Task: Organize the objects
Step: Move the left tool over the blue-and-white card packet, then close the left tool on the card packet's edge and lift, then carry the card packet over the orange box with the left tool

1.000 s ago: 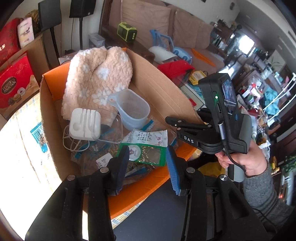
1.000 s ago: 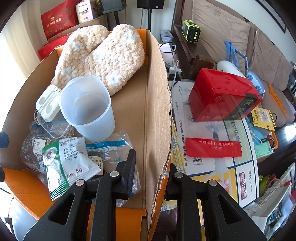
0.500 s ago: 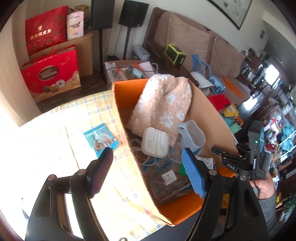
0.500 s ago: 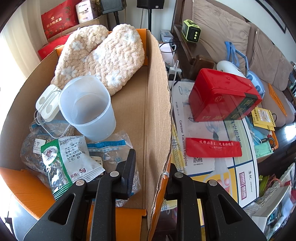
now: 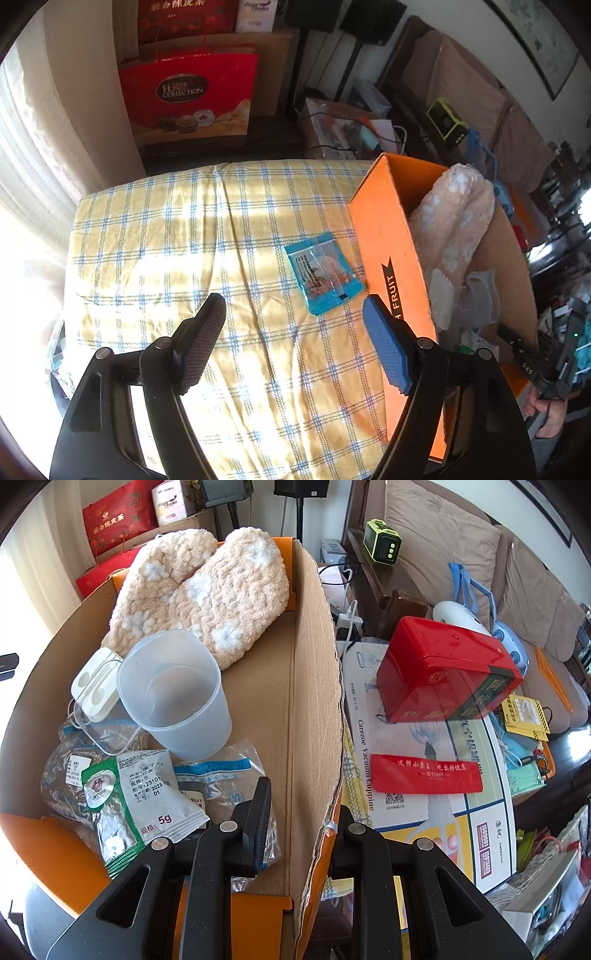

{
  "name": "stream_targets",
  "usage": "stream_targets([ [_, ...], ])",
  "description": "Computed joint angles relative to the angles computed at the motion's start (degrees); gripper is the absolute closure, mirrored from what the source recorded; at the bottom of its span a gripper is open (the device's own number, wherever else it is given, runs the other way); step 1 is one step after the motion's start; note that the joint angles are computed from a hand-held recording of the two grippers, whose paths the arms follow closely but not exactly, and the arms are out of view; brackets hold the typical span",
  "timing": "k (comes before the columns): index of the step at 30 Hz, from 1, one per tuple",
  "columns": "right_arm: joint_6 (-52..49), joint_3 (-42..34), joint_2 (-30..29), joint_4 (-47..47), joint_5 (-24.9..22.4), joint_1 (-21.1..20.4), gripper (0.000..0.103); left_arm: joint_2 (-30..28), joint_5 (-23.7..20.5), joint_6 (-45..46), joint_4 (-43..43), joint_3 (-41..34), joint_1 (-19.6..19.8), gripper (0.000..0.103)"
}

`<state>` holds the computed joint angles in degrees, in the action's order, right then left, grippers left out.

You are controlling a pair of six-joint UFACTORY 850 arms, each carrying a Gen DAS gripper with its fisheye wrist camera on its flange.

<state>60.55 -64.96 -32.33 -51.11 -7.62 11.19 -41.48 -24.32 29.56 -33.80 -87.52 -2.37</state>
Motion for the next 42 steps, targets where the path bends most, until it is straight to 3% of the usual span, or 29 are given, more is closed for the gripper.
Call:
stream_targets([
  [9, -0.1, 0.0, 0.0, 0.1, 0.0, 0.0, 0.079, -5.5, 0.3, -17.0, 12.6, -4.6, 0.2, 0.029],
  [13, -0.1, 0.0, 0.0, 0.1, 0.0, 0.0, 0.079, -7.4, 0.2, -19.8, 13.8, -6.1, -0.2, 0.029],
  [19, -0.3, 0.0, 0.1, 0.4, -0.1, 0.0, 0.079, -8.8, 0.0, -15.2, 8.0, -7.7, -0.8, 0.029],
  [22, -0.7, 0.1, 0.1, 0.7, -0.1, 0.0, 0.079, -9.9, -0.6, -13.5, 5.4, -9.3, -0.9, 0.04],
  [25, -0.8, 0.0, 0.1, 0.7, -0.2, 0.0, 0.08, -11.6, -1.9, -10.0, 0.9, -11.4, -0.9, 0.042],
  [27, -0.8, 0.1, 0.0, 0.7, -0.2, 0.0, 0.079, -12.6, -2.2, -10.5, 1.2, -12.8, -1.1, 0.043],
  [34, -0.3, 0.0, 0.0, 0.1, -0.2, -0.1, 0.08, -15.6, -3.7, -13.0, 3.7, -16.5, -1.7, 0.059],
  [36, -0.8, 0.0, 0.0, 0.3, -0.3, -0.1, 0.08, -15.9, -4.0, -13.1, 3.3, -17.0, -1.6, 0.07],
  [38, -1.7, 0.0, -0.1, 1.1, -0.3, -0.1, 0.081, -16.5, -5.3, -12.2, 1.9, -17.7, -1.5, 0.09],
  [42, -5.3, -0.2, 0.0, 3.0, -0.4, -0.3, 0.083, -16.0, -3.9, -12.9, 3.2, -17.1, -1.9, 0.096],
])
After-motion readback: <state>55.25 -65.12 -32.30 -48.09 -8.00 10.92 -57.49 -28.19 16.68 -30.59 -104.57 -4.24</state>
